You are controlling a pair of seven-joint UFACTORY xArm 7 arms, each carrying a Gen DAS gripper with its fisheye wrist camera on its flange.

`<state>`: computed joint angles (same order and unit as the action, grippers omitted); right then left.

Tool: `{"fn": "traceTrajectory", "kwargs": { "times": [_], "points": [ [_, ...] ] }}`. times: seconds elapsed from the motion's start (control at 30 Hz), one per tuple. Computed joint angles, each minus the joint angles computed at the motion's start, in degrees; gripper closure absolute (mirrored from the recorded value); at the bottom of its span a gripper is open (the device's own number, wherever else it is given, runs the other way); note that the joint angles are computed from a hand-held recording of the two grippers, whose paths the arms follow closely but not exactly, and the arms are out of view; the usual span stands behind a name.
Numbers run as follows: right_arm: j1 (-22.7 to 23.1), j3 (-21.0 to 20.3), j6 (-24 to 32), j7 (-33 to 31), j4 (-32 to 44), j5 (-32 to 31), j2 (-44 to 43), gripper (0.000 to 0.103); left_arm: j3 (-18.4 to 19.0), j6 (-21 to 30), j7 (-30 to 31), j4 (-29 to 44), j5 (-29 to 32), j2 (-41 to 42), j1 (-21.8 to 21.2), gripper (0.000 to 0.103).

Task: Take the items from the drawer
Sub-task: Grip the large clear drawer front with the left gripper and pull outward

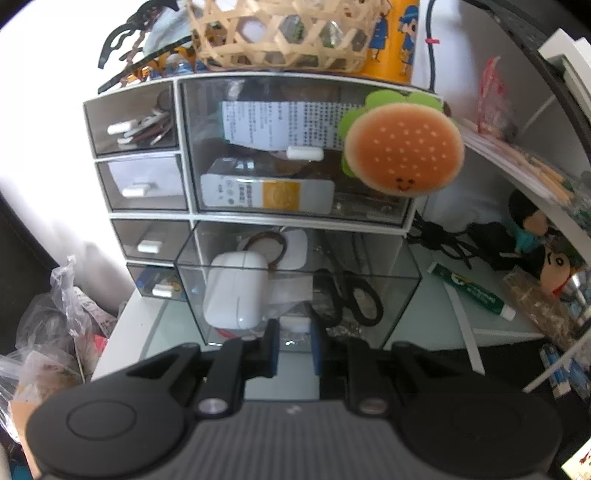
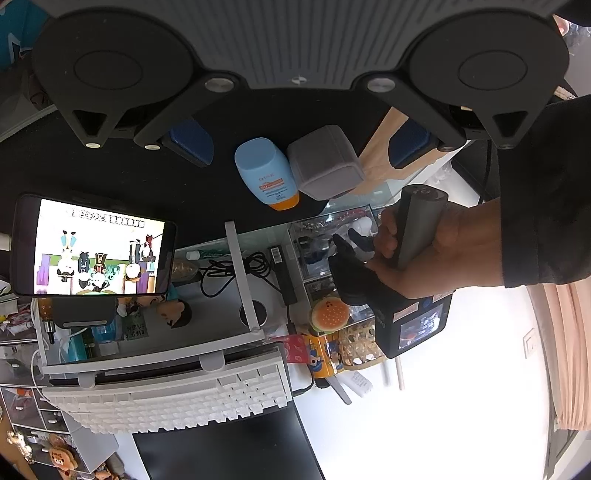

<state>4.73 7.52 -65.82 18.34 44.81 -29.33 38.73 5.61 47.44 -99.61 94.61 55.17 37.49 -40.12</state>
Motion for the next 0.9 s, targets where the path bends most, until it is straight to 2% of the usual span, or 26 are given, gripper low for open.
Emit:
{"fn": "traceTrajectory", "kwargs": {
  "times": [0.9],
  "points": [
    [1.11, 0.11, -0.66, -1.98, -1.04, 1.77, -0.58, 0.0, 0.78, -4.08, 2.02, -0.46, 0.21, 0.43, 1.5, 0.085]
  ]
}}
